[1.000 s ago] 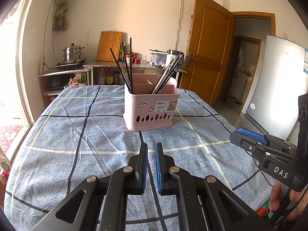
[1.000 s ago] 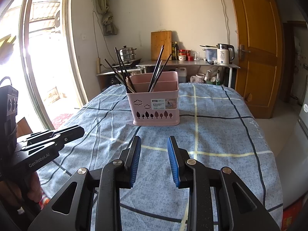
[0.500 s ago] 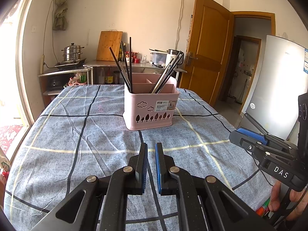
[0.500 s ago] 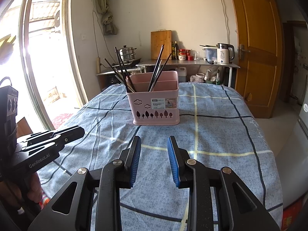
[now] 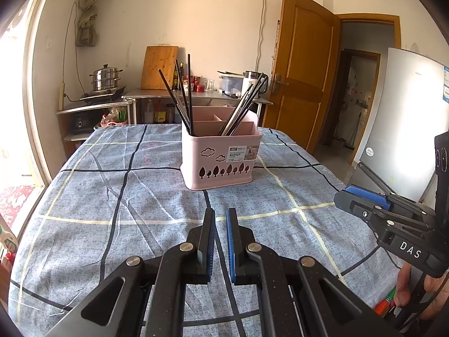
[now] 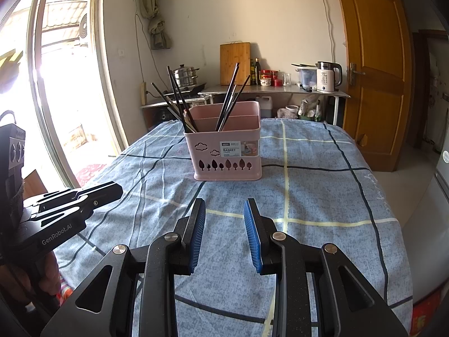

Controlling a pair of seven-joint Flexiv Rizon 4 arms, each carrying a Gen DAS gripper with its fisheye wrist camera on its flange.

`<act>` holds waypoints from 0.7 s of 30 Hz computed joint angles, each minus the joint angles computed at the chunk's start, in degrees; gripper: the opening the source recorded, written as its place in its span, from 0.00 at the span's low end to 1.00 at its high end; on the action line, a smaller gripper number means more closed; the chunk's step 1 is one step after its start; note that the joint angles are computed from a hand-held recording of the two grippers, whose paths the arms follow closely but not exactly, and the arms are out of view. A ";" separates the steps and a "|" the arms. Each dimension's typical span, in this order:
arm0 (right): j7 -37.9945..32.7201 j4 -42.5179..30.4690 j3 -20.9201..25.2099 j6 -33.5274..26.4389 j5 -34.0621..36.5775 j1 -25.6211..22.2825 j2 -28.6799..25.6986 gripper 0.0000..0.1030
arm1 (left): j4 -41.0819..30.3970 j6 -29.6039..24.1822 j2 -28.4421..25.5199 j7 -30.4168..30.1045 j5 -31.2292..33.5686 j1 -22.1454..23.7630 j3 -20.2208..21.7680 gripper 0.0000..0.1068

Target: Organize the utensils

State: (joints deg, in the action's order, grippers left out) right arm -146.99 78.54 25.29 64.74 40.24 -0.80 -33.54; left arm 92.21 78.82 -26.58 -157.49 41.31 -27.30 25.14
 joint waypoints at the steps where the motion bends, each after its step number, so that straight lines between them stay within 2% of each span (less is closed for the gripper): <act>1: -0.01 0.00 -0.02 -0.01 0.02 0.01 0.01 0.29 | -0.10 -0.25 0.08 -0.09 0.29 0.33 -0.50 0.06; 21: -0.02 -0.08 -0.20 -0.17 -0.16 0.25 -0.05 0.29 | -1.10 -4.42 1.43 -1.42 5.51 3.50 -5.87 0.06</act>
